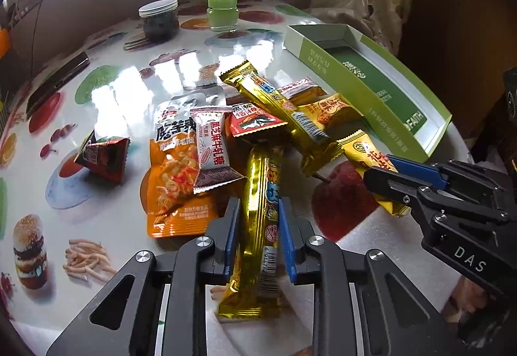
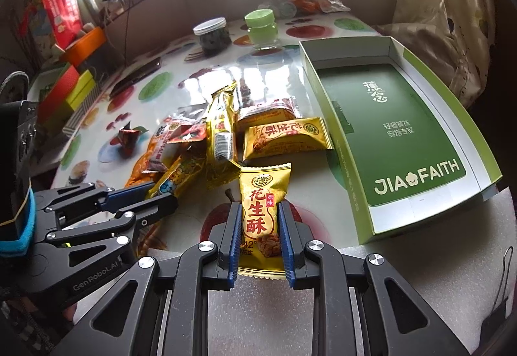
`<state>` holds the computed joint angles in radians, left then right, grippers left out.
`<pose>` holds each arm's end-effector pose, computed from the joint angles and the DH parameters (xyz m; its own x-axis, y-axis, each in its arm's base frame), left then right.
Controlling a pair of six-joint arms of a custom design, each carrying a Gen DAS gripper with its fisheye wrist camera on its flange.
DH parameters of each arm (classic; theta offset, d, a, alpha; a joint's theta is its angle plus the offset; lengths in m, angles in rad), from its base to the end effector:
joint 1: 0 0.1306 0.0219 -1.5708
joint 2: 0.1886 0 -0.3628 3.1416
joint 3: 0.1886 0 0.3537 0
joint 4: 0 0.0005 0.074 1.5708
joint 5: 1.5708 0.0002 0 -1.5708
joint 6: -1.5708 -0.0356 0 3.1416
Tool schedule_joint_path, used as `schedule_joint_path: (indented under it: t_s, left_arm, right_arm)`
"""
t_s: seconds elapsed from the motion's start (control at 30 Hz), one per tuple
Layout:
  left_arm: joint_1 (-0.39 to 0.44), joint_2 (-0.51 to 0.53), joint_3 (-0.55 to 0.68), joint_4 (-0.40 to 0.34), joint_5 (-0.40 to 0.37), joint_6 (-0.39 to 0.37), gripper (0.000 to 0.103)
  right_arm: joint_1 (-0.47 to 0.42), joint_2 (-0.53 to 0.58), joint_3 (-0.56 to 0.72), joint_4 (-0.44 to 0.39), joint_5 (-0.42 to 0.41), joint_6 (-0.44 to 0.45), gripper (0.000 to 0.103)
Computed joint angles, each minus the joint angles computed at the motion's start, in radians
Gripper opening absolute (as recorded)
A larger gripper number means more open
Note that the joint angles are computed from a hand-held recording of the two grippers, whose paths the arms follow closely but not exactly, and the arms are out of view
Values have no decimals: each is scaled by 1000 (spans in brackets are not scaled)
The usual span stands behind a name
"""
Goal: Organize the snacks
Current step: 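Carry the yellow packet and gold bar with both grippers over the green box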
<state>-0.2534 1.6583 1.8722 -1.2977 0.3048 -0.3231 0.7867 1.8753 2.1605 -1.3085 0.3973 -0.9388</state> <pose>0.4975 -0.1404 0.4592 -0.6922 0.4921 -0.5280 0.6273 0.7719 -0.1029 0.4257 0.4066 0.4584 -0.7682 0.2833 -0.5741 0.1849 0.9567 0.2248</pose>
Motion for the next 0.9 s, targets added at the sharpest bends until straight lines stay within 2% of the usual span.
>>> schedule_joint_path:
  t_s: [0.57,0.9]
  left_arm:
    - [5,-36,23,5,49,92,24]
    - [-22,-16,95,1,67,118,24]
  right_arm:
    - [17,-51,-25,22,54,1,21]
    - [9,-80,-41,28,84,-3,21]
